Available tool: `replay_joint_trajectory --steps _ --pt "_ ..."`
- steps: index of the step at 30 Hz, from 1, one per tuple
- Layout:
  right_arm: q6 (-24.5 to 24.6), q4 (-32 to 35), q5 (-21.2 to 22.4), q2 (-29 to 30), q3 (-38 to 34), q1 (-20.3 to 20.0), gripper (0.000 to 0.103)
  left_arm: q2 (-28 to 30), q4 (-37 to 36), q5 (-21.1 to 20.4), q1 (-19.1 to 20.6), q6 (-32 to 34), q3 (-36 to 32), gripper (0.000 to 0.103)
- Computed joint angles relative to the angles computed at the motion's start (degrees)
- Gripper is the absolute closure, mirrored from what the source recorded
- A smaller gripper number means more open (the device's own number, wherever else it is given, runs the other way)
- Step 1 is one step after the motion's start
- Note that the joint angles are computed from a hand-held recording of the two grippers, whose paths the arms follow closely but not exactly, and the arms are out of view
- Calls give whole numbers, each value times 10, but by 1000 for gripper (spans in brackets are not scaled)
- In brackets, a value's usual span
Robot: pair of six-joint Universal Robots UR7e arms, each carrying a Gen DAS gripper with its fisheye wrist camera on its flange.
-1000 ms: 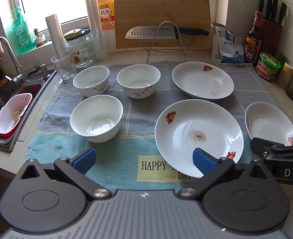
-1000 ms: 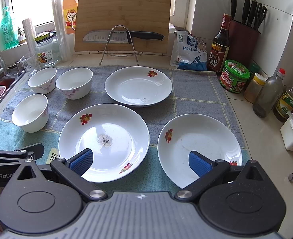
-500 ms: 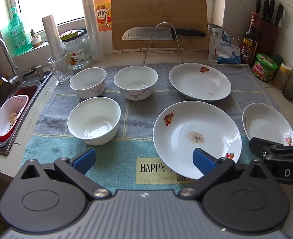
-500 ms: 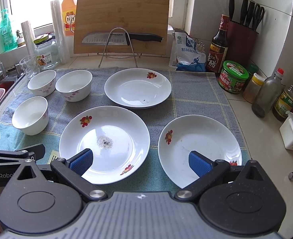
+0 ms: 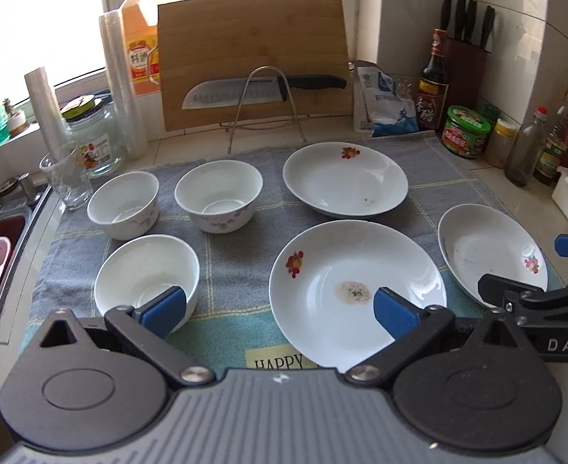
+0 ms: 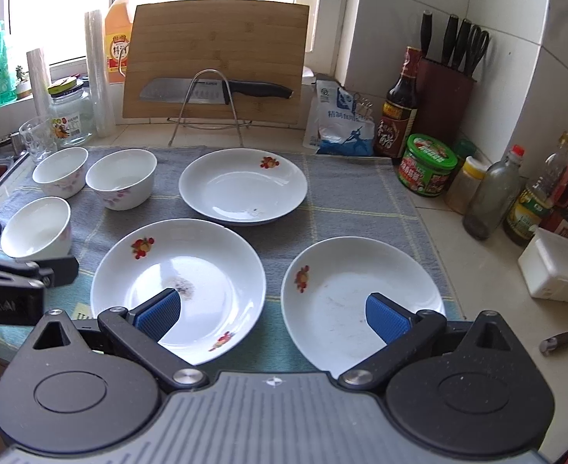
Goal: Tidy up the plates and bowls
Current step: 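Move the left gripper toward the white flower-patterned plate nearest it, then close the left gripper on the rim of the flower-patterned plate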
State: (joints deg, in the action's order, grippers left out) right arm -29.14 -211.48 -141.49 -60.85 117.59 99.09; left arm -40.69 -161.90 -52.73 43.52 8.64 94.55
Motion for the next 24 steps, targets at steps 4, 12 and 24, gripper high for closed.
replay_joint_trajectory --steps 4,12,24 --pt "-44 -71 -21 11 10 -2 0 3 -15 -45 11 51 -11 1" --pt "-26 -113 -42 4 56 -25 0 20 20 -109 31 86 -48 1" --pt "0 -99 56 -25 97 -129 0 72 18 -174 39 122 -105 1"
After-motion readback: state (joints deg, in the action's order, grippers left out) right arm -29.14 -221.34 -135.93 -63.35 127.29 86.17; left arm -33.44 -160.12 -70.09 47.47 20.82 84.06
